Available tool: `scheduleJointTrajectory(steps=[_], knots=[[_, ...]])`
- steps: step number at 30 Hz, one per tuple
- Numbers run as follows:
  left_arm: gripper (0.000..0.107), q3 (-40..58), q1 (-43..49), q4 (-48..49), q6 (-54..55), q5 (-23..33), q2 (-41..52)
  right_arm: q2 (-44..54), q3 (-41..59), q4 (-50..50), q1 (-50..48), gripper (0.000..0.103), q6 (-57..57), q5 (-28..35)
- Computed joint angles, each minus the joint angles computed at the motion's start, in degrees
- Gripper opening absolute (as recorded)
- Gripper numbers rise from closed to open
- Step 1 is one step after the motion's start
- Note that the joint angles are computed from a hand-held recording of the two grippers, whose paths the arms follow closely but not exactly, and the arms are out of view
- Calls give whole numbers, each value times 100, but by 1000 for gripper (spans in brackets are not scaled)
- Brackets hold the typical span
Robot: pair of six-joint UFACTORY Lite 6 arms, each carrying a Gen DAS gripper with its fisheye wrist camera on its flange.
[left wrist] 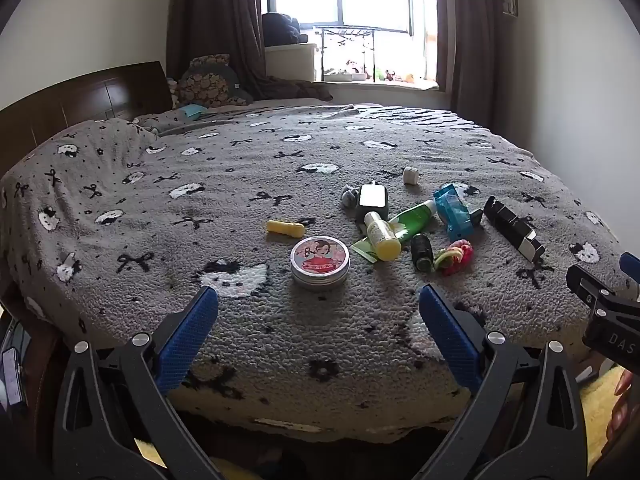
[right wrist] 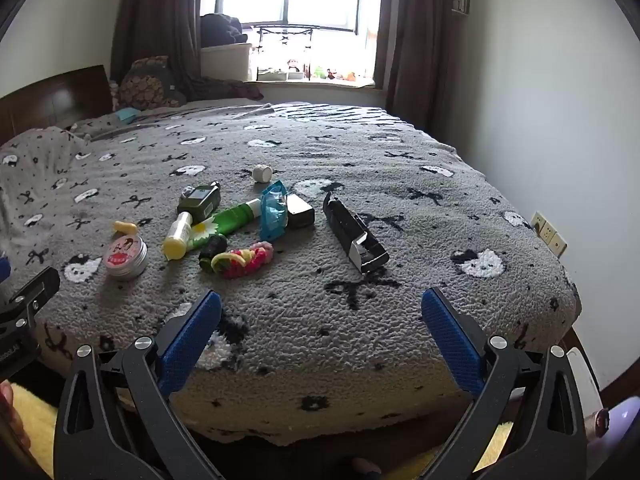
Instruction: Collect trash
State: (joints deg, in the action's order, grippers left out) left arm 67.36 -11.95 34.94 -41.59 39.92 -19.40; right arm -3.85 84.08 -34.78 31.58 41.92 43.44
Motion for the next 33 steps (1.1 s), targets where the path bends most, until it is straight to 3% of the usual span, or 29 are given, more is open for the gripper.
scheduleJointTrajectory(steps=[33], knots=[[95, 32, 117, 2, 44, -50, -45, -155, -101, -153, 34, 100, 93, -27]])
